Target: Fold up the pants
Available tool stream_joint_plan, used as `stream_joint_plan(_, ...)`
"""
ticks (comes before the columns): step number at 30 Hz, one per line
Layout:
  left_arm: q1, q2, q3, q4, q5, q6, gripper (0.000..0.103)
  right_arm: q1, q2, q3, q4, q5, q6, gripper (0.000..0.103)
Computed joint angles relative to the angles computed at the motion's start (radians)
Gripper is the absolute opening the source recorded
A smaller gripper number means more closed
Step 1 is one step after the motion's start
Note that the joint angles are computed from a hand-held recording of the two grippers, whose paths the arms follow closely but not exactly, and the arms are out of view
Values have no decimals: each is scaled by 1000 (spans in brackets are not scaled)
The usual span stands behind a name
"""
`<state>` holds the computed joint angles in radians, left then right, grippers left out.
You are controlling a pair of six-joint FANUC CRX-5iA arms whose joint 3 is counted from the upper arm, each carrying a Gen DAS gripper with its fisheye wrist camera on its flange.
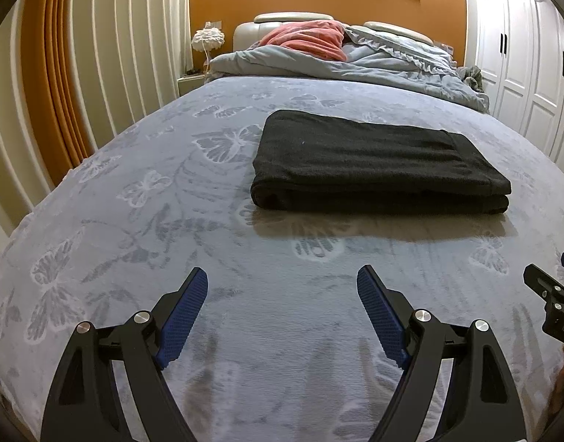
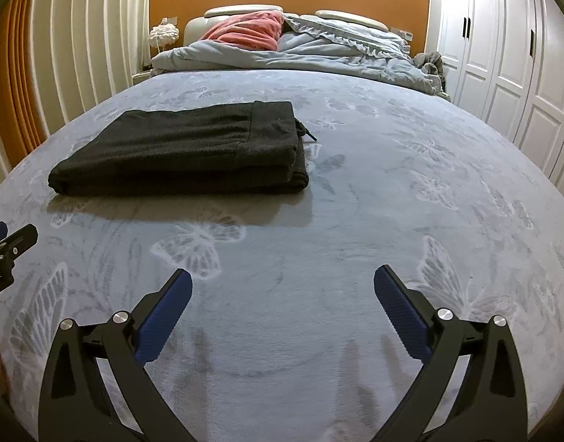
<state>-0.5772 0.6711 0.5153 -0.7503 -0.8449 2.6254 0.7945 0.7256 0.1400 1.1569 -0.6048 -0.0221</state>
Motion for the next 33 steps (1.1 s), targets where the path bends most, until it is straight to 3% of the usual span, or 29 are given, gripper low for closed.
stream_joint_plan(33, -8, -1, 10, -16, -30, 7, 81, -1, 5, 6, -4, 1, -1, 97)
